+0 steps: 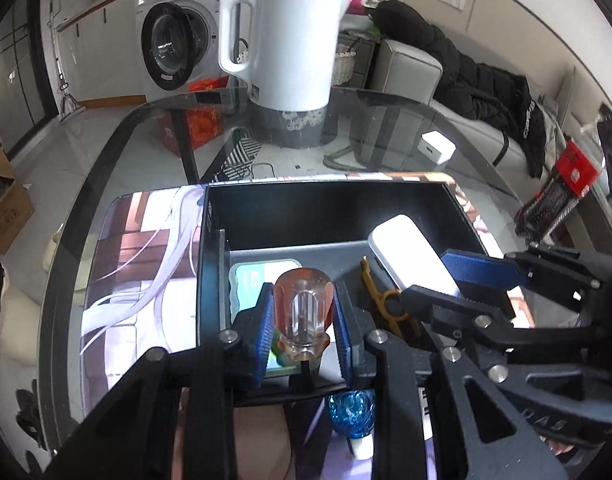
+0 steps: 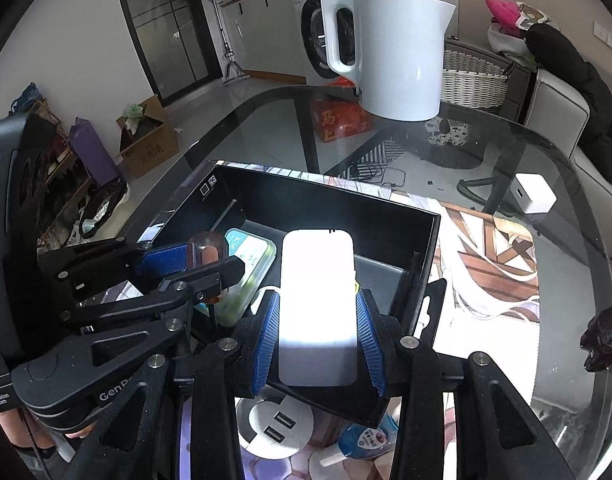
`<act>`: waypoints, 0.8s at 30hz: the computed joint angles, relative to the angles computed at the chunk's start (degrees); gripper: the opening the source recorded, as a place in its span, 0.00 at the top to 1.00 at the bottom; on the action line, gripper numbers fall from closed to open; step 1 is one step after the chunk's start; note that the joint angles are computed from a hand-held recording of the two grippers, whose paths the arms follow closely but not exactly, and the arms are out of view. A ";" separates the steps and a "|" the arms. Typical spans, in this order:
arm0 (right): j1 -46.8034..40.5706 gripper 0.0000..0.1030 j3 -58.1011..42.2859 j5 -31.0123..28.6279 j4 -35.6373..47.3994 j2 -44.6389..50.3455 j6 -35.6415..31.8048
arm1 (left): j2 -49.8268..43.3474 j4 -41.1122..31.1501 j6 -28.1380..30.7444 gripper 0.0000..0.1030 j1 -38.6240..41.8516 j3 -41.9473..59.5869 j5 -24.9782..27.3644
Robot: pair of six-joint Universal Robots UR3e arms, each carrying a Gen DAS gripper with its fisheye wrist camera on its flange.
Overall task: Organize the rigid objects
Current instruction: 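Release screwdriver into box with left tool while right tool releases power bank there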
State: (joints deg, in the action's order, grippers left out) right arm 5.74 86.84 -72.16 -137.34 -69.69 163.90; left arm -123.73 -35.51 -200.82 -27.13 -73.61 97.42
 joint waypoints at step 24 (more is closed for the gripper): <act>-12.75 0.62 12.86 9.31 10.22 -19.19 -15.49 | 13.78 -0.98 1.63 0.52 -2.03 -11.78 -1.12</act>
